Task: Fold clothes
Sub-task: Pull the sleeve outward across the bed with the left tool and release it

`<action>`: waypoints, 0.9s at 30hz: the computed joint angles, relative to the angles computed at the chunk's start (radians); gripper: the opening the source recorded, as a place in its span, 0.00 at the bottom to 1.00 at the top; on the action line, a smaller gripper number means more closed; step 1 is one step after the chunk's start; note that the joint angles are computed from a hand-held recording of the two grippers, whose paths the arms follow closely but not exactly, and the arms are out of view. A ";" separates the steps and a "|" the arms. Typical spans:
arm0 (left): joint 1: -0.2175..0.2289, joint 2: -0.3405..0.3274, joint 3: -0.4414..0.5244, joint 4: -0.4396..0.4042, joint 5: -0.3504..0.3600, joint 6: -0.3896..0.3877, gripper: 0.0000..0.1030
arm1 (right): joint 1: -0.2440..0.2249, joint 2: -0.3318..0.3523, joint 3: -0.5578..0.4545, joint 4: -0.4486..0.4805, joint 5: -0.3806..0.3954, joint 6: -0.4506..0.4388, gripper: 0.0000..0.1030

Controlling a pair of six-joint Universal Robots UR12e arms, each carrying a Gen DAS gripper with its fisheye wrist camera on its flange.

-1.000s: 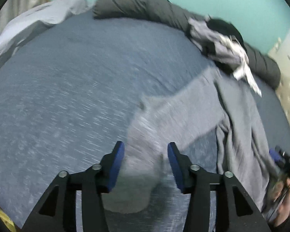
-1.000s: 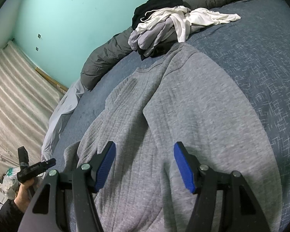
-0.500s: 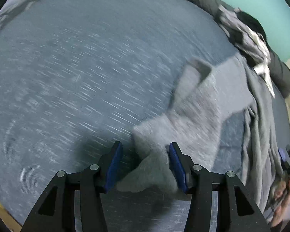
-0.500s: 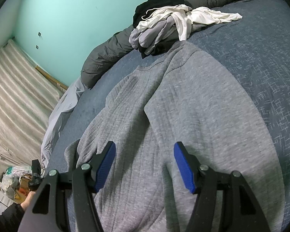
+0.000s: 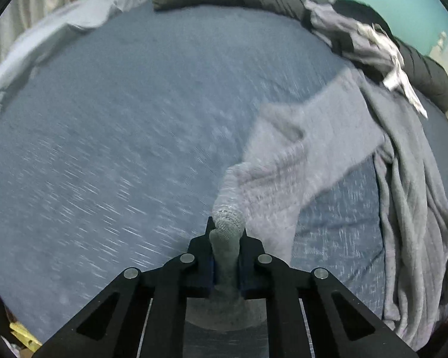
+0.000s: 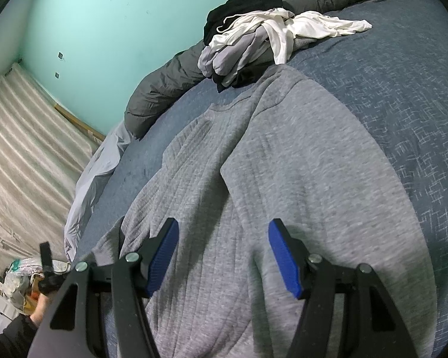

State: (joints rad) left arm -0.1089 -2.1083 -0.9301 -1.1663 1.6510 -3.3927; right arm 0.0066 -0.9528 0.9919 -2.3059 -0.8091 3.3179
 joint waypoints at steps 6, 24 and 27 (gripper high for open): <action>0.047 0.021 0.014 0.021 0.130 -0.017 0.09 | 0.001 0.002 -0.004 0.004 -0.007 -0.004 0.62; 0.147 -0.056 0.178 0.028 0.165 -0.180 0.09 | 0.011 0.010 -0.024 0.030 -0.053 -0.057 0.62; 0.163 -0.084 0.214 -0.073 0.103 -0.228 0.11 | 0.011 0.015 -0.032 0.045 -0.052 -0.062 0.62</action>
